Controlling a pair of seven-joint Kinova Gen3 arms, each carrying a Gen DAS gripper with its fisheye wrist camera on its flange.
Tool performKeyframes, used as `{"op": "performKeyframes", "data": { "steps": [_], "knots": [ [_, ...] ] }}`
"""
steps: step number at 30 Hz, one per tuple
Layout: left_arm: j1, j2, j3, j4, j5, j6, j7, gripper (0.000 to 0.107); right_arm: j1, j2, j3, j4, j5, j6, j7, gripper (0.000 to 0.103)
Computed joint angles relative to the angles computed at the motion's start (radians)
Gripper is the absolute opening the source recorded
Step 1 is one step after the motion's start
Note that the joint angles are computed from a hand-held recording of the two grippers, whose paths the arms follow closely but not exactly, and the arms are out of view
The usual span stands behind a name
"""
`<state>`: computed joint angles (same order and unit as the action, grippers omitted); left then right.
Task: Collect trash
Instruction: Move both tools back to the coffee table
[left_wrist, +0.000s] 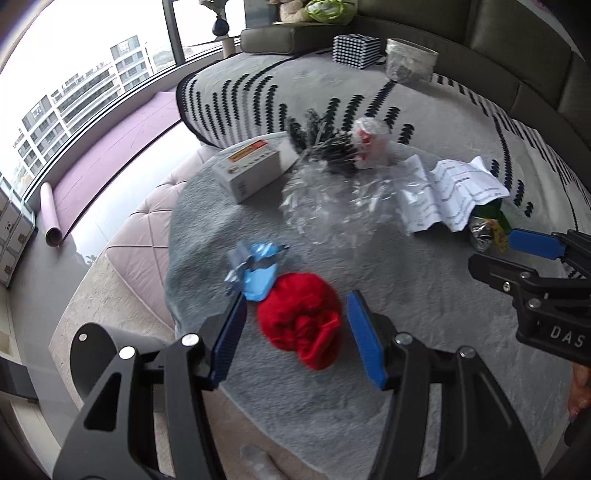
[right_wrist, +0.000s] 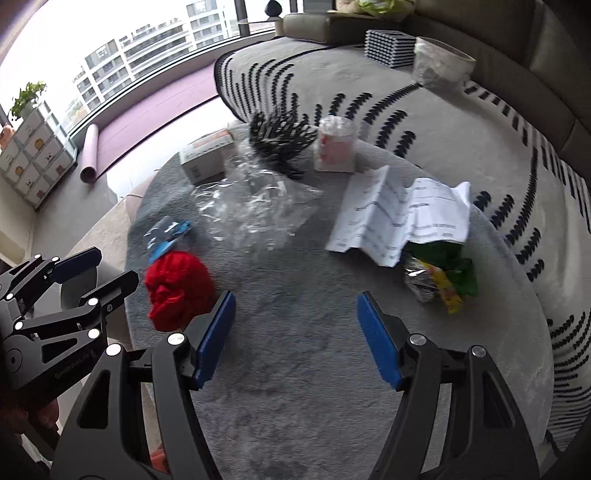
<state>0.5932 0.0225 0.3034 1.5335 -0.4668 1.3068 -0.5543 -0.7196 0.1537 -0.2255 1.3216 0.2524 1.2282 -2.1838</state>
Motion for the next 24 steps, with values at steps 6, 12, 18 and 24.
{"op": "performKeyframes", "data": {
  "steps": [6, 12, 18, 24],
  "knots": [
    [0.098, 0.161, -0.006, -0.167, -0.062, 0.021, 0.011, 0.058, 0.137, -0.067, 0.043, 0.085, -0.072, -0.051, 0.115, 0.067],
    [0.186, 0.259, -0.067, -0.271, -0.073, 0.019, 0.022, 0.057, 0.246, -0.059, 0.069, 0.119, -0.132, -0.132, 0.222, 0.067],
    [0.217, 0.308, -0.125, -0.301, -0.053, -0.01, -0.021, 0.057, 0.279, -0.026, 0.079, 0.137, -0.155, -0.203, 0.241, 0.067],
    [0.216, 0.351, -0.153, -0.319, -0.032, -0.057, -0.077, 0.057, 0.293, -0.025, 0.084, 0.176, -0.154, -0.201, 0.262, 0.067]
  ]
}}
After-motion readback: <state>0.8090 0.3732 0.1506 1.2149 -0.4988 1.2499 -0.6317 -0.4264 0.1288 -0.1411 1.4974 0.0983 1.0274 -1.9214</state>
